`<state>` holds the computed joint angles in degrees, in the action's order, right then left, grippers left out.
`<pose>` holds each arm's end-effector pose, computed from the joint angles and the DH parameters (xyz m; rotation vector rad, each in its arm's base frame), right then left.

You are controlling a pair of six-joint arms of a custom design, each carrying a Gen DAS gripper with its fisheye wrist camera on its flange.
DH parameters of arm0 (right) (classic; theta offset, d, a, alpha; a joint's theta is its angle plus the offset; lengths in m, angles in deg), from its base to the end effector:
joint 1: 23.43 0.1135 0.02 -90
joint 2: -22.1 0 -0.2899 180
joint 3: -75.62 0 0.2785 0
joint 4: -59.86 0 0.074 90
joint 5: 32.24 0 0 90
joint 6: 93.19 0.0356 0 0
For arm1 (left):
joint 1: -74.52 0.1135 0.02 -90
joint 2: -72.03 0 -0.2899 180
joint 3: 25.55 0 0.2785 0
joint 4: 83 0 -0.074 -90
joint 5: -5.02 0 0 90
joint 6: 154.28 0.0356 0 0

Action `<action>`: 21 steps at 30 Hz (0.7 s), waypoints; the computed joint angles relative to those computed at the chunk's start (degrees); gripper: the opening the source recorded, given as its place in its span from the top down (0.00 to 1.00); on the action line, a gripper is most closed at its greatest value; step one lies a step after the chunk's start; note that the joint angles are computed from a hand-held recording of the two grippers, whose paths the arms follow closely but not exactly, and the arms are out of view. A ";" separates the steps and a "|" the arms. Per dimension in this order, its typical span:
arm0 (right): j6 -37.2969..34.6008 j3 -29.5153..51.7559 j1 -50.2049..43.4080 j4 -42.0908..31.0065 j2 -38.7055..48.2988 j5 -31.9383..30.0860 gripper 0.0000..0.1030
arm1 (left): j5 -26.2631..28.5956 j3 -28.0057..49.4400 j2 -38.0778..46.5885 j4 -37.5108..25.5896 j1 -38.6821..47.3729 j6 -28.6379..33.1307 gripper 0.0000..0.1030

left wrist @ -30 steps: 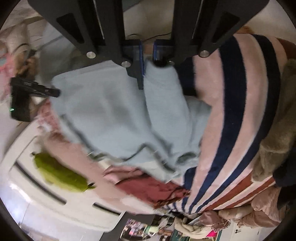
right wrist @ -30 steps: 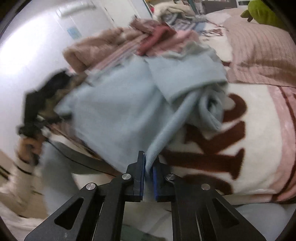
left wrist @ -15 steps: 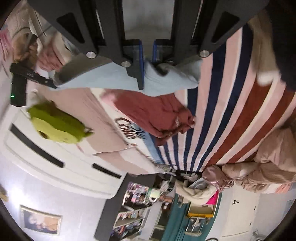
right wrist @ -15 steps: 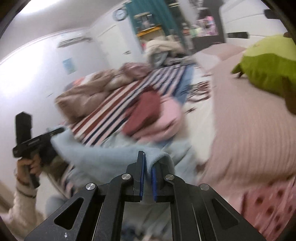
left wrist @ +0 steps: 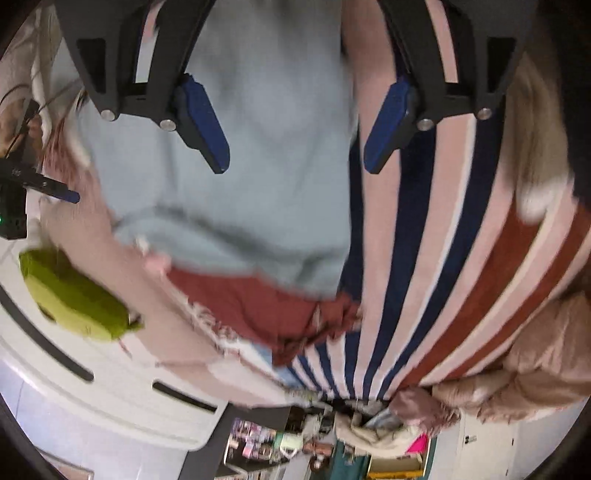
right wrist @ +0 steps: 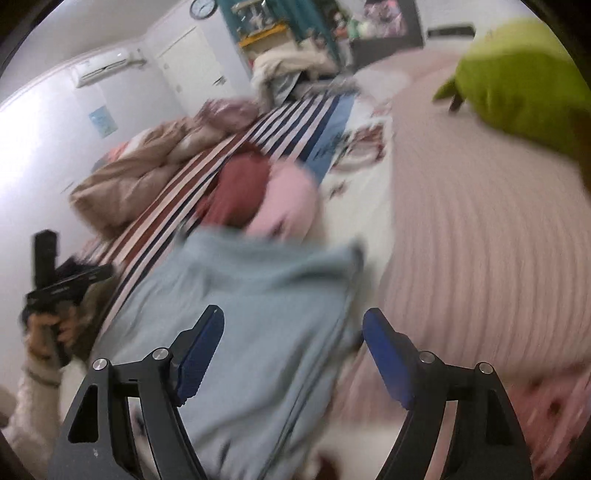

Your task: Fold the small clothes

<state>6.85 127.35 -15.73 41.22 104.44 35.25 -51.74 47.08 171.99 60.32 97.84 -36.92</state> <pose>0.2864 0.0525 0.1780 -0.1299 2.4326 0.6168 0.3411 0.1258 0.1779 0.2562 2.4538 -0.4209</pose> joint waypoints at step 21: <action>-0.17 -13.82 14.56 -2.35 -18.07 11.52 0.91 | 7.37 -19.30 -18.65 -4.41 12.48 20.28 0.93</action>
<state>6.68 113.52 -1.16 38.86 86.37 46.78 -44.37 27.77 153.34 55.91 110.32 -16.64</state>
